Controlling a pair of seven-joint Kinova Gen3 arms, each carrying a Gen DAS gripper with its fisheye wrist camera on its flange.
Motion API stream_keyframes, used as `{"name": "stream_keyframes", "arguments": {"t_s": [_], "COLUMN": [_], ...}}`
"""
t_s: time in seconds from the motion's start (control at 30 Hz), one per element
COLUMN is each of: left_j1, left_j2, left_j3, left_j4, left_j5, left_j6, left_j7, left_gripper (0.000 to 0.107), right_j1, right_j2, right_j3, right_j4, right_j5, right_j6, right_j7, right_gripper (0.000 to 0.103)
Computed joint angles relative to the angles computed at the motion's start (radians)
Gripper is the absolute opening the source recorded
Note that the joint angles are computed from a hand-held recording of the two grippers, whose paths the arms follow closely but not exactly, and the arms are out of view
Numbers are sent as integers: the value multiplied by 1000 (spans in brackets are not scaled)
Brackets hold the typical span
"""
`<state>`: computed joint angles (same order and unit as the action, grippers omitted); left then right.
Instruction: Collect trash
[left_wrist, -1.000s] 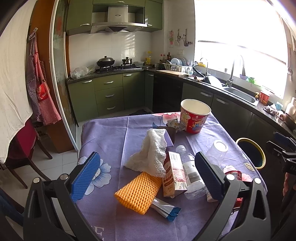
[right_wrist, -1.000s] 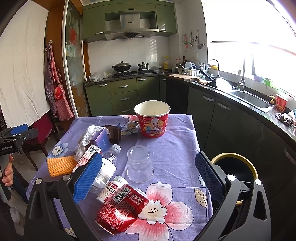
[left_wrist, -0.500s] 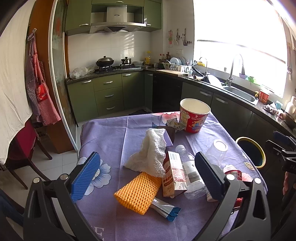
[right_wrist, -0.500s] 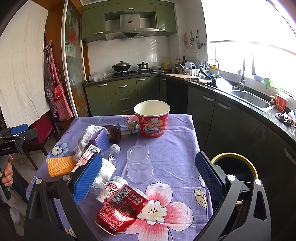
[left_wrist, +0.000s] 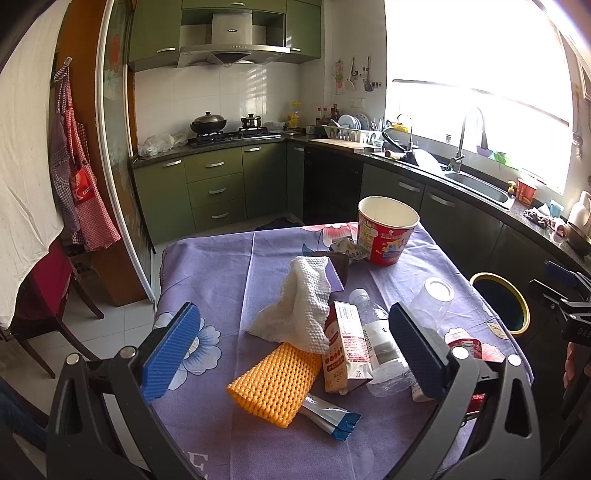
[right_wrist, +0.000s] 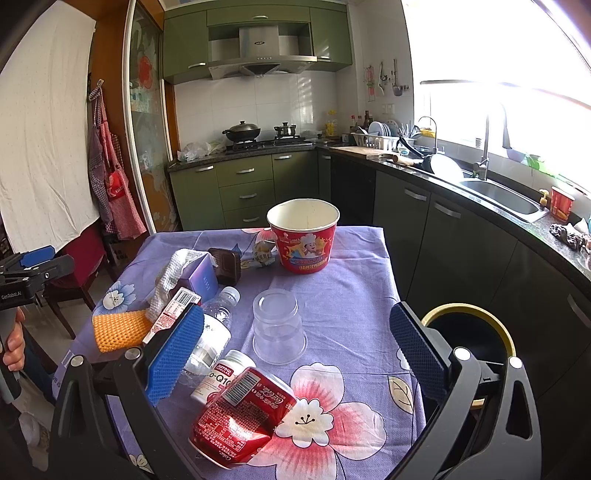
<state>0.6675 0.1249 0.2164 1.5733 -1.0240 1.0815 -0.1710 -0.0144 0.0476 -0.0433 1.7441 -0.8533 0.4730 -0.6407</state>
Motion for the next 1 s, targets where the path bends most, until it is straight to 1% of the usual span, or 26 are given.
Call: {"name": "stream_keyframes", "arguments": {"t_s": [0.6,0.87,0.93,1.0], "left_j1": [1,-1,-23,-60], "left_j2": [1,3,-7,-12], "left_j3": [-1,-3,-9,-19], "left_j4": [-5,-21,-22,-33], "left_j5": [3,15,55,123], "left_j6": [2,-1,-36,-78], "left_j7": [-5,-32,-52,-97], "left_gripper": [97,97,97,97], "right_j1": [-2,3,3,-3], "right_j2": [3,15,23,39], "right_j3": [-4,-12,-12,-12], "right_j4": [5,-1,-14,-47], "right_j5": [0,-5,12,65], "right_j6": [-7,-6,8,29], "right_j7": [1,8,-4,-37], "right_gripper": [99,99,99,99]}}
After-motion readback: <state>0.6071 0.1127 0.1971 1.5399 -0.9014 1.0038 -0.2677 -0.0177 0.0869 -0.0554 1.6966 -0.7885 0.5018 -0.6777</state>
